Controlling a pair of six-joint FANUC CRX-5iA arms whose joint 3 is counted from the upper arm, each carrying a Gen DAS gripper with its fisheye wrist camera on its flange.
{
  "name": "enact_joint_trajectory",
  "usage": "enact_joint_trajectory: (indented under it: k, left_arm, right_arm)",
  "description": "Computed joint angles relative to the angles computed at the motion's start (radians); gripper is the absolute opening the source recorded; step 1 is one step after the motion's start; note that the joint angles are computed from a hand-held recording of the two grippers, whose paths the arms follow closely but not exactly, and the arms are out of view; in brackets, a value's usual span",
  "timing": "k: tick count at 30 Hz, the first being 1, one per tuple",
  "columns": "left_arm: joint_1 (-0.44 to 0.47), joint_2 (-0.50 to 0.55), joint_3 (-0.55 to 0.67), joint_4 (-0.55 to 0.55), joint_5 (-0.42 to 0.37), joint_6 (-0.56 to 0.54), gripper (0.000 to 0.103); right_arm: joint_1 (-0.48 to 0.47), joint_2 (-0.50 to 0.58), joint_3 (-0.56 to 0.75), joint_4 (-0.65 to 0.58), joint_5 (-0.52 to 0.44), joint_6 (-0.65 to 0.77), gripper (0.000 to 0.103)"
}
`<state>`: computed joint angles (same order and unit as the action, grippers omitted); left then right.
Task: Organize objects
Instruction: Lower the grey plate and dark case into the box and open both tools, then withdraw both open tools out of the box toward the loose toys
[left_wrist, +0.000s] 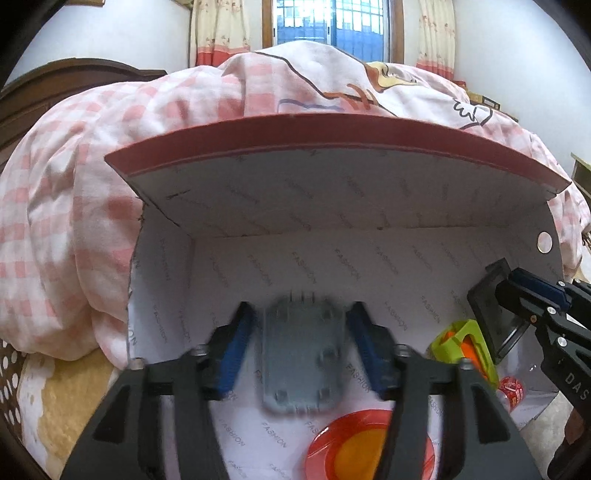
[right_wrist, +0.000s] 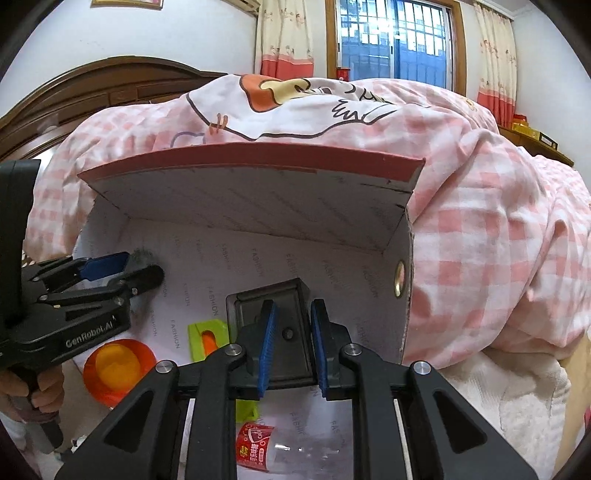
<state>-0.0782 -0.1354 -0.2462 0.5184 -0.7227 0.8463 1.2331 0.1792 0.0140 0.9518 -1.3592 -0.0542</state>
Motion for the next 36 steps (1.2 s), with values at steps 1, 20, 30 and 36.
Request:
enact_joint_trajectory:
  k: [1, 20, 30, 36]
  left_arm:
    - [-0.004, 0.002, 0.009, -0.021, -0.005, 0.023, 0.067]
    - [0.011, -0.056, 0.001, -0.07, -0.057, 0.067, 0.068]
    - [0.068, -0.154, -0.064, -0.019, -0.123, 0.006, 0.068]
    - [0.122, -0.226, -0.108, 0.03, -0.187, -0.062, 0.068]
  right_arm:
    - [0.0, 0.0, 0.0, -0.001, 0.002, 0.001, 0.022]
    - [0.053, -0.024, -0.008, 0.019, -0.007, -0.026, 0.045]
    - [0.123, -0.054, -0.022, 0.009, -0.013, -0.075, 0.052]
    - [0.192, -0.065, -0.025, -0.009, -0.041, -0.094, 0.055]
